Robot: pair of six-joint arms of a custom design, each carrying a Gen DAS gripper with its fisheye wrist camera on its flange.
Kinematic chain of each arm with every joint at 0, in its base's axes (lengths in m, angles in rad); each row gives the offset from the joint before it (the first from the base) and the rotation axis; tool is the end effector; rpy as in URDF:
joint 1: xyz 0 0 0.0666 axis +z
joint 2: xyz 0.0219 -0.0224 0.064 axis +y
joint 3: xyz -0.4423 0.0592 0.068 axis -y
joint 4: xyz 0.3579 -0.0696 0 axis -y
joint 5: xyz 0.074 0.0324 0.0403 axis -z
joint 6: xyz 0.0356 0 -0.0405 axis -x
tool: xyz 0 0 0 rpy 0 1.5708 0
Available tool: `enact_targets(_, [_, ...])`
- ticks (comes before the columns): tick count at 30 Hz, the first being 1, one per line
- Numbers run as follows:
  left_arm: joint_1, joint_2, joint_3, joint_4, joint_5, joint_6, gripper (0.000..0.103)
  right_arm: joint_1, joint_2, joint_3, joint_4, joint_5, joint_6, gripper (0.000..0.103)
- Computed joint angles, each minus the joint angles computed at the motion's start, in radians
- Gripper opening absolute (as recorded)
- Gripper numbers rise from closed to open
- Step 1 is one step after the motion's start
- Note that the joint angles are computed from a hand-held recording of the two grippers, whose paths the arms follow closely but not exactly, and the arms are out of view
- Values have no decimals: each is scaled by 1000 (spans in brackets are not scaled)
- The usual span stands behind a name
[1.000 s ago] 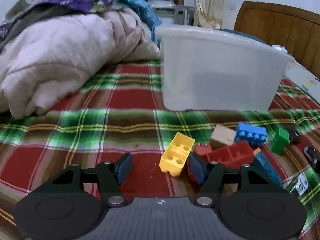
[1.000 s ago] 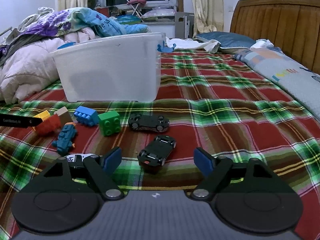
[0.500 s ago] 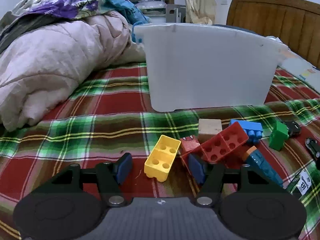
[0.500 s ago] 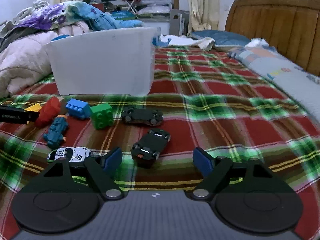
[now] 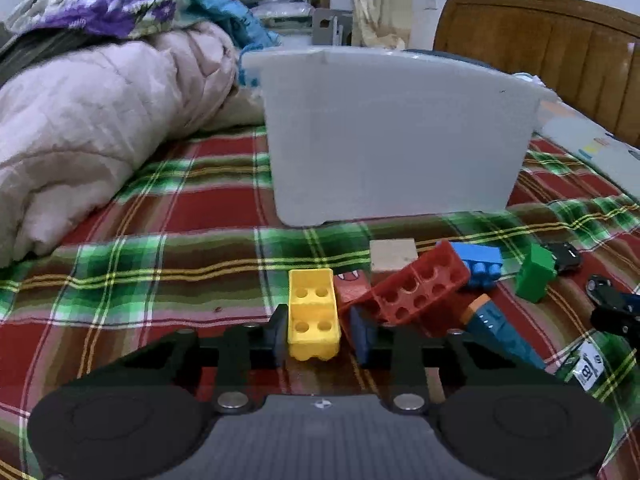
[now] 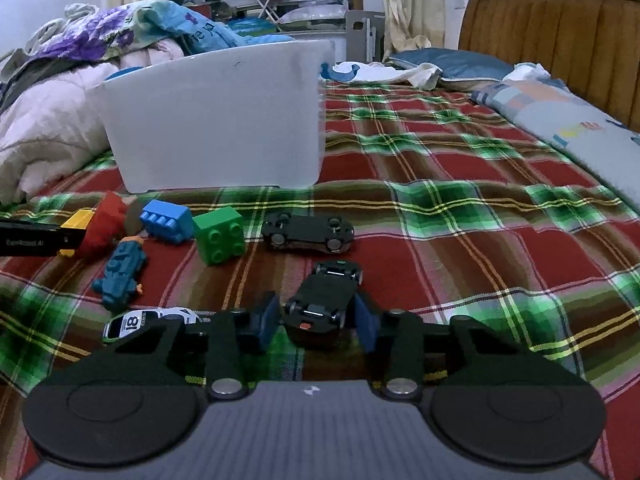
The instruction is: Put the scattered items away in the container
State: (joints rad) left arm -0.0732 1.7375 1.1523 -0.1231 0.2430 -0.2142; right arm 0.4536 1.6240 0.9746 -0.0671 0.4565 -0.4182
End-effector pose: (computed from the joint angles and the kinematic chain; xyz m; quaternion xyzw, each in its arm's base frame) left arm 0.5409 -0.0487 0.2870 0.1793 0.8852 -0.0806 0.4216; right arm 0.4368 0.1951 0.2825 0.0780 0.8881 -0.0163 0.4528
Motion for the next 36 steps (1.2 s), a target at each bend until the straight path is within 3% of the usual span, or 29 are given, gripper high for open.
enact_targets(5, [3,-9,-16,14,14,4,35,2,-1,3,-11,11,-4,52])
enact_targets(10, [7,-1,-3,7,17,34,33,-5,-8,-6,8,-24,-13,38])
enact_targets(16, [16,-29,-23,27,25,53,31,-1,-21,-20,35,-29,-12,37])
enact_targets(20, [21,-66,-62,83,11,63,32,9,-36,-33,72,-9,14,36])
enact_targets(26, [36,-65,-62,37,28,72,33,9,-38,-35,74,-19,15,36])
enact_targets(28, [32,-55,-57,11,21,53,39,7,-38,-36,71,-21,15,36])
enact_targets(30, [29,-46,-58,4,4,46,39,8,-38,-35,69,-22,13,36])
enact_targets(36, [30,-40,-68,30,0,49,36,9,-39,-37,71,-21,16,36])
